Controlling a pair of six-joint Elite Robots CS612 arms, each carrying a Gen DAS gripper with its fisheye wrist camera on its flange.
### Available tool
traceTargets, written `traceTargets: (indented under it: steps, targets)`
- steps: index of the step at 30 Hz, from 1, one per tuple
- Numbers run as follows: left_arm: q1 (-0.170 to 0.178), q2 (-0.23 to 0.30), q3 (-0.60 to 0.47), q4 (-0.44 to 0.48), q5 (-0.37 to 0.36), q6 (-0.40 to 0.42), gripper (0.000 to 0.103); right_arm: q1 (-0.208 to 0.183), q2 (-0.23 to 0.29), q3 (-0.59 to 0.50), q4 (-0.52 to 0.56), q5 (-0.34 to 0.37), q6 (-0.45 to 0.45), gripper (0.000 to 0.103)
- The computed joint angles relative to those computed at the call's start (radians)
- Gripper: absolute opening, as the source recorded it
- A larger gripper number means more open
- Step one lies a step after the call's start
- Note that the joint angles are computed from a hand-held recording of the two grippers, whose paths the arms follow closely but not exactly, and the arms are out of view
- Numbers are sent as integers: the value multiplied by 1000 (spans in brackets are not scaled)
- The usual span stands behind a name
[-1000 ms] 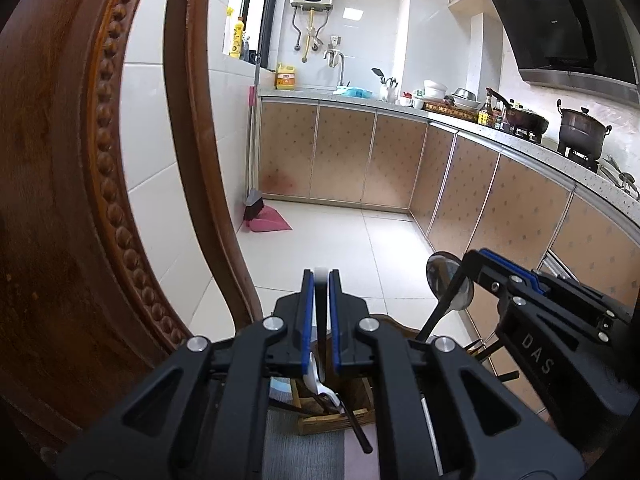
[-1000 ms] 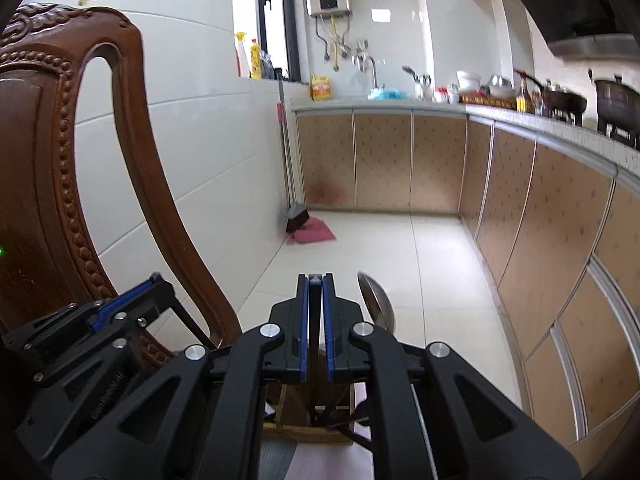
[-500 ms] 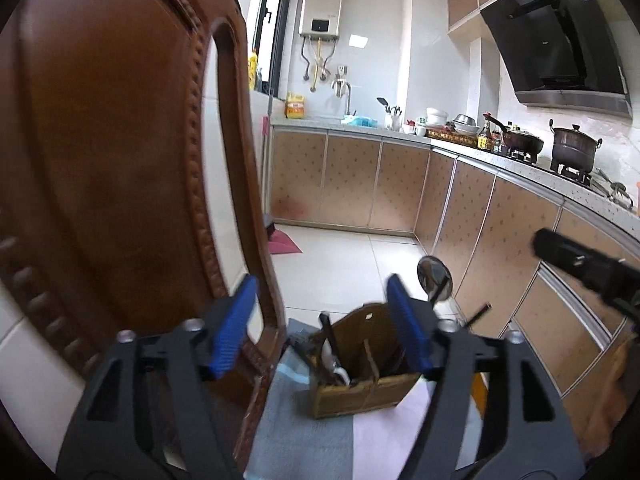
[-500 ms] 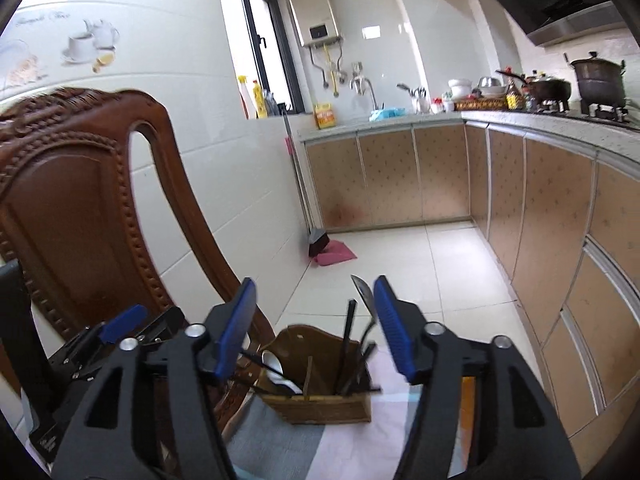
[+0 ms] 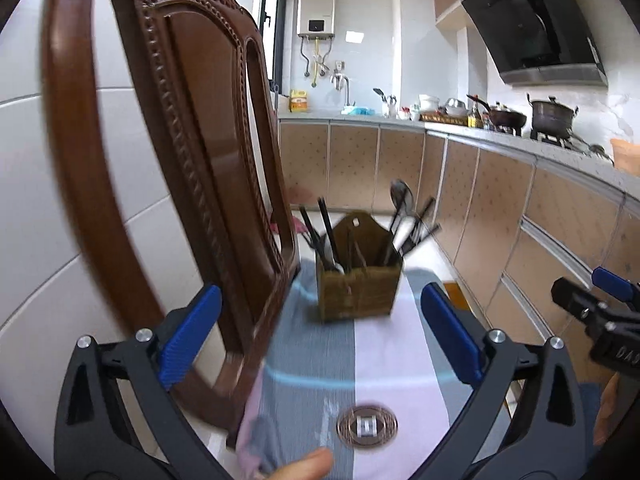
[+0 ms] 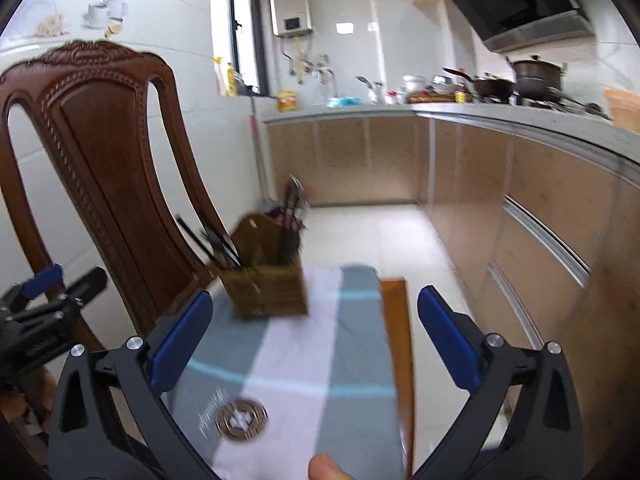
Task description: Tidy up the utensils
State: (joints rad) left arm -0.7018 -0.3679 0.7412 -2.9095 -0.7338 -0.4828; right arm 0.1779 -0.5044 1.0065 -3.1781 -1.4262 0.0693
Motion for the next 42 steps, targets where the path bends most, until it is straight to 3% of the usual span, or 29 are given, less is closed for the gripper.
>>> traceTargets:
  steps: [5,11,42]
  targets:
    - [-33,-66,138,-35,4,-29,99,6,-67,146,-34,-49,-9,100]
    - [-47,-89,179,-66,14,-9,99,23,-107,216,-112,-112,-33,100]
    - [-55,-114,219,-105,33,18,99,35,-126,246,-140,-105,-49,100]
